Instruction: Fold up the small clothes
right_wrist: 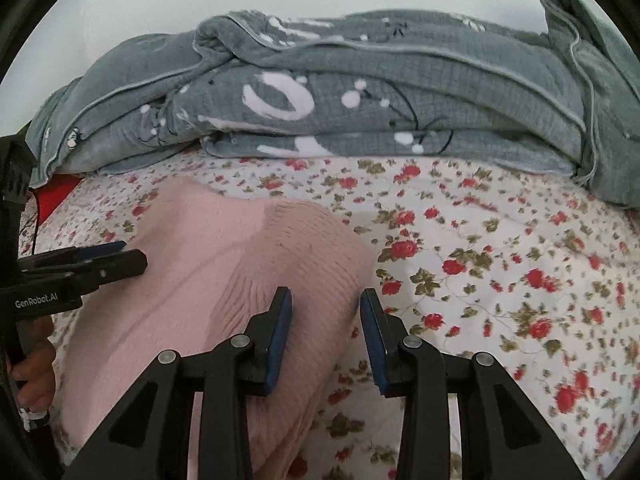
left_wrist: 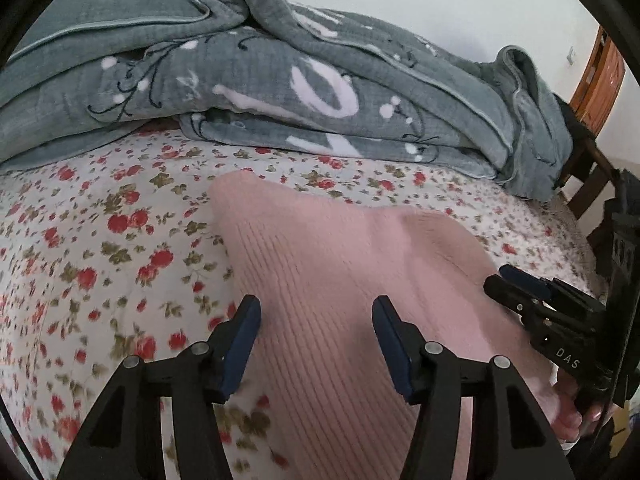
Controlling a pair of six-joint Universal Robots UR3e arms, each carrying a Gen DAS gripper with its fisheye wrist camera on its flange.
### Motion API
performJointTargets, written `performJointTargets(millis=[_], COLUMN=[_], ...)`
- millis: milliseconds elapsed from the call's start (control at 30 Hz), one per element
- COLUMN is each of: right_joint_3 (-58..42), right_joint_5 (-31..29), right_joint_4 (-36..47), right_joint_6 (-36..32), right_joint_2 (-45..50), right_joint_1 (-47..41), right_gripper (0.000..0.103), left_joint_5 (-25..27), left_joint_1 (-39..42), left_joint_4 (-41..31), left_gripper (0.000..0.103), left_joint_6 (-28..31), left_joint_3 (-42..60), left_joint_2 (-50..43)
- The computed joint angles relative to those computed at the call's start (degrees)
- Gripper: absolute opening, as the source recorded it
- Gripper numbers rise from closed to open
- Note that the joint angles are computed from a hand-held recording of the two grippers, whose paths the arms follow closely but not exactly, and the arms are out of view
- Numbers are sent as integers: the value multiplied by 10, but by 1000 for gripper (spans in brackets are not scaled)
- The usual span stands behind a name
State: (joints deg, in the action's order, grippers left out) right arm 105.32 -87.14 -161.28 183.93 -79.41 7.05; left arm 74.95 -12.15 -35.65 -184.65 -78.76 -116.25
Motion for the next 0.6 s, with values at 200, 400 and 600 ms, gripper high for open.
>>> performJointTargets(millis=[200, 400, 600], right_joint_3=[107, 194, 219], right_joint_5=[17, -17, -6], right_joint_4=[-8, 49, 163], right_joint_6=[-2, 15, 40], right_joint_2=[-116, -215, -386], right_joint_1=[18, 52, 28], right_gripper=[46, 46, 46], left_joint_5=[-2, 22, 48], left_joint_1=[-14, -44, -72], left_joint_4=[46, 46, 5], left_gripper=[59, 60, 60], left_joint_6=[-18, -44, -77], left_joint_3=[-142, -245, -270], left_joint_2=[107, 189, 277])
